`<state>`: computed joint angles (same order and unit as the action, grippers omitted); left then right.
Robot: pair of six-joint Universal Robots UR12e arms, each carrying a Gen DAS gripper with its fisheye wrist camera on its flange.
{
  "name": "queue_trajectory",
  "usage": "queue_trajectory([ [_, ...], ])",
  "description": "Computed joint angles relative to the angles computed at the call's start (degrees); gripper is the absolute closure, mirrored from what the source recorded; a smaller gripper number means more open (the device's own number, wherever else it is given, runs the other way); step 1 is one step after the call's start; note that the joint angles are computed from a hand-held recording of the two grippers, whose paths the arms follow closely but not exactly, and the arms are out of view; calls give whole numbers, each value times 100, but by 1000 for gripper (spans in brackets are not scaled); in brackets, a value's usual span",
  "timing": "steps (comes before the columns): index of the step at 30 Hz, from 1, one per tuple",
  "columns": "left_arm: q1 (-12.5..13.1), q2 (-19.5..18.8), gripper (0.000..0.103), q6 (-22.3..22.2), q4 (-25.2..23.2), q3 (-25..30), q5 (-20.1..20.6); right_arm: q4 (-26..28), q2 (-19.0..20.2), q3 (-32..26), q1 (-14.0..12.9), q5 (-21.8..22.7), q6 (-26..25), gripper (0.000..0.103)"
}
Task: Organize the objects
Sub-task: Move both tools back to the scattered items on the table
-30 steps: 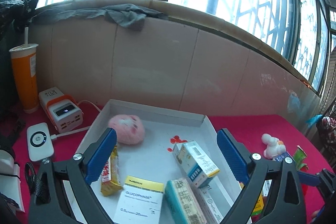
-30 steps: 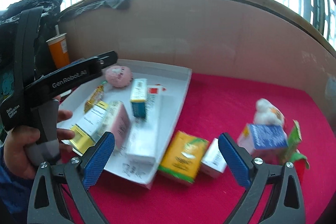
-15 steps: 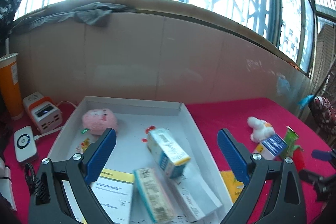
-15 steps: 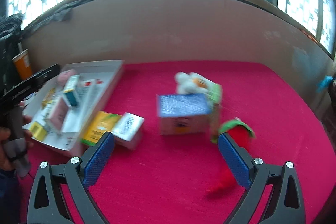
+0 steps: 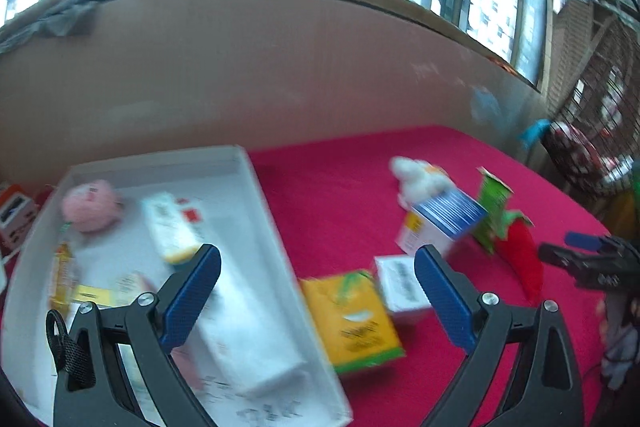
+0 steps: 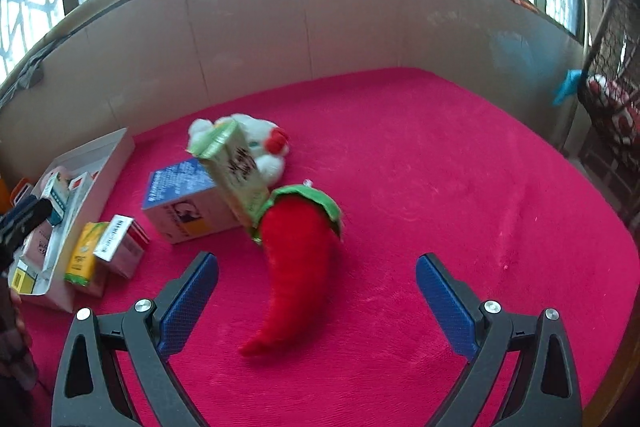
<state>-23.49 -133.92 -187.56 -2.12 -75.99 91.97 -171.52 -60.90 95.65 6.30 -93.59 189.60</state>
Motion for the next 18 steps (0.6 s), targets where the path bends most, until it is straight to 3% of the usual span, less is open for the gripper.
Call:
queue_trajectory([
  [8,-160,-143,6,405,-769,328,-193,256,272,-328,-54,346,-215,3],
  [13,-214,-295,6,463,-1468,714,-124,554,428,-608,-52,561,-456,22],
  [15,-237,-354,6,583,-1674,850,-139,711,442,-651,-49,593,-537,36],
  [18,-249,-422,6,709,-1858,1013,-214,771,455,-658,-45,679,-619,38],
])
